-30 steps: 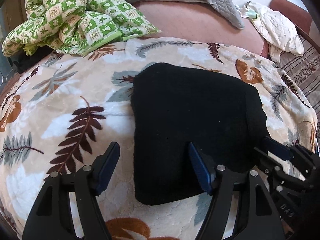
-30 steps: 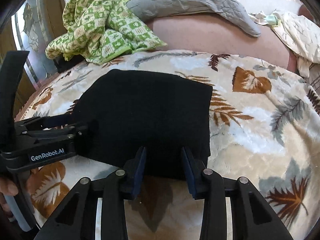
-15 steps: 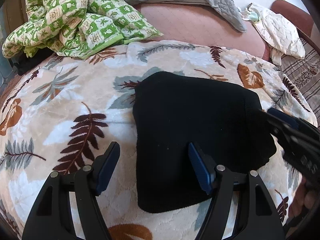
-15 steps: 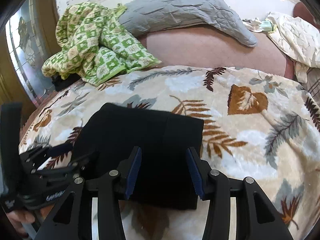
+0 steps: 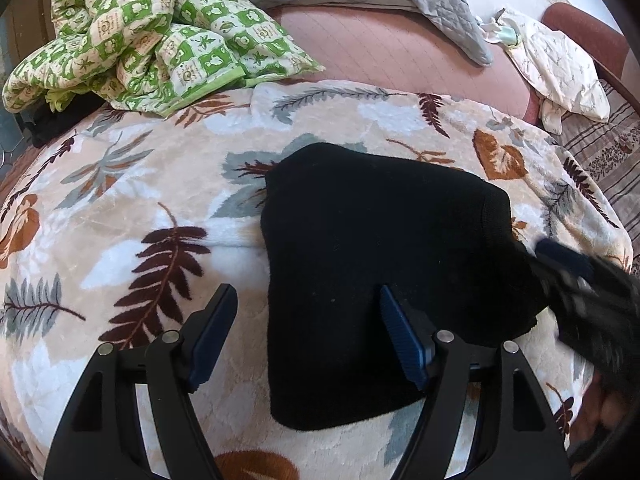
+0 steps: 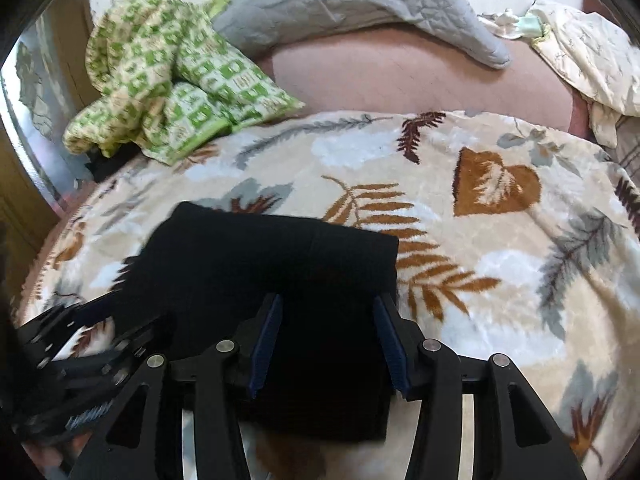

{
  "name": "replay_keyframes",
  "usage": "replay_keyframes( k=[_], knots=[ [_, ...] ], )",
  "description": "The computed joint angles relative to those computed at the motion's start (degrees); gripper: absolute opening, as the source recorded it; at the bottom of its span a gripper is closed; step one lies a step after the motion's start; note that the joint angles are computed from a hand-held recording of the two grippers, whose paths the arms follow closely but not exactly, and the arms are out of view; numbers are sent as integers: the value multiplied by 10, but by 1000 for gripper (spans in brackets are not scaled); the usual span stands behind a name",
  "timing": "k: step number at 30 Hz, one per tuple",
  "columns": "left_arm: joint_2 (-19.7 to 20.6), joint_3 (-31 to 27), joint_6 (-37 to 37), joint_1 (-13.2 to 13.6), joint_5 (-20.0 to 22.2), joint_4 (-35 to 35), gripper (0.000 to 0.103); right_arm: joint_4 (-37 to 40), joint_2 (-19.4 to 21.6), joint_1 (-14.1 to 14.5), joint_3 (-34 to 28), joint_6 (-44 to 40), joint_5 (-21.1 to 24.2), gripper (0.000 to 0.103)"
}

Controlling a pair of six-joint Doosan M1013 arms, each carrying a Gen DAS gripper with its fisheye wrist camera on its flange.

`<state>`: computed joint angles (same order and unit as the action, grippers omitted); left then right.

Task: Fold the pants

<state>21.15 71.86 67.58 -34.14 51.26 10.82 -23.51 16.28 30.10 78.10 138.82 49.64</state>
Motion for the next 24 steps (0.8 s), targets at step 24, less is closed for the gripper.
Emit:
replay_keyframes(
  k=[24],
  knots=[
    [-97,95,-130,-36,-77,154,83,-165,-51,72,37,148,15,82]
  ],
)
